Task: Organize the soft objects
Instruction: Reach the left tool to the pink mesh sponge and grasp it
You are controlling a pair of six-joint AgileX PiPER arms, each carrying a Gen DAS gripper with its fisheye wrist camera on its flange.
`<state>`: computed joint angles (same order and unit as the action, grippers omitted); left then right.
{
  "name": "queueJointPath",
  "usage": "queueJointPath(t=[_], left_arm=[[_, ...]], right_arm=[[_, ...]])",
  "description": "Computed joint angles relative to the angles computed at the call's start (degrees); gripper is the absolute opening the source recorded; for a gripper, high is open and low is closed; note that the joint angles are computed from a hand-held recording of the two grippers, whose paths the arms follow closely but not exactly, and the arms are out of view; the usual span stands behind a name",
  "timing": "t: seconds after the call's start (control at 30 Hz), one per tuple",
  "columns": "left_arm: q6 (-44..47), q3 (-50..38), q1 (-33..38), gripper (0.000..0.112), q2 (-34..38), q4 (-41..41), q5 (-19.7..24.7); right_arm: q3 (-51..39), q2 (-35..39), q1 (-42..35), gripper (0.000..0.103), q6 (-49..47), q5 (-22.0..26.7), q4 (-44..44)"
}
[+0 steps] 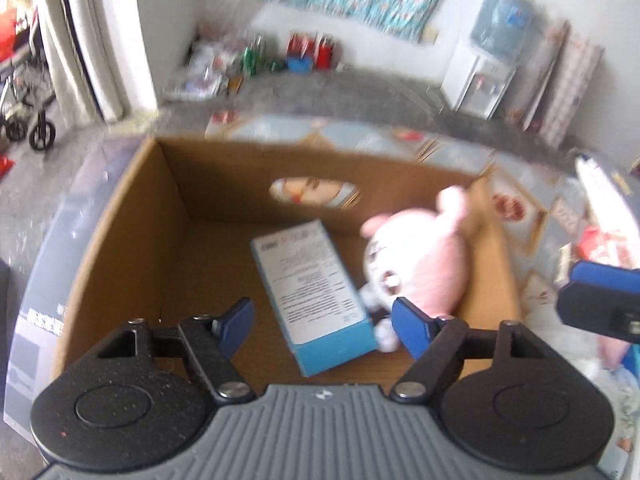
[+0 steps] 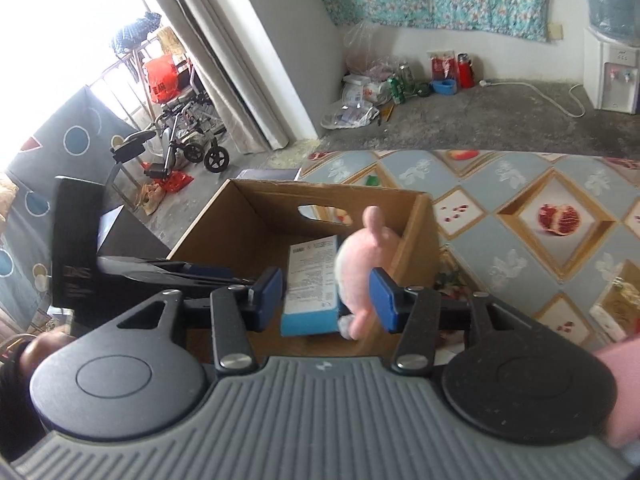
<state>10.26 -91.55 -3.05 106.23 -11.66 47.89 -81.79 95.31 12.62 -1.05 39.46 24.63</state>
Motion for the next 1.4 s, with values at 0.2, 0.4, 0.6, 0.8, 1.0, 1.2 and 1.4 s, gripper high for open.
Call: queueJointPath(t=[0.2, 0.4, 0.6, 0.8, 1.0, 1.2, 1.4], left_arm=[[2.42, 9.55, -6.02, 0.084, -12.81, -2.72, -5.19], [5.43, 10.83, -18.73, 0.089, -15.76, -1.22, -6.20], [6.14, 3.47, -30.04, 0.089, -6.41, -0.11, -3.40], [5.40, -4.60, -37.32, 0.087, 4.54, 5.26, -2.44], [3.70, -17.54, -36.98, 0.062, 15.42, 2.38, 7.79], [1.45, -27.46, -35.79, 0.059, 23.23, 0.28, 14.83], [-0.66, -35.90, -35.38, 0.058, 29.05, -1.31, 20.18]], right_arm=[[11.15, -13.12, -9.55, 0.053, -4.10, 2.31, -0.11], [18.78, -20.42, -27.77, 0.055, -13.29, 9.81, 5.81], [20.44, -16.82, -42.74, 0.056, -19.41, 16.81, 8.69], [17.58, -8.61, -44.77, 0.056, -20.21, 15.22, 4.99], [11.15, 1.29, -43.17, 0.056, -21.31, 14.59, 3.83], [7.39, 8.31, -41.97, 0.055, -22.05, 15.00, 3.77], [4.85, 12.22, -41.51, 0.055, -23.03, 17.36, 5.35]])
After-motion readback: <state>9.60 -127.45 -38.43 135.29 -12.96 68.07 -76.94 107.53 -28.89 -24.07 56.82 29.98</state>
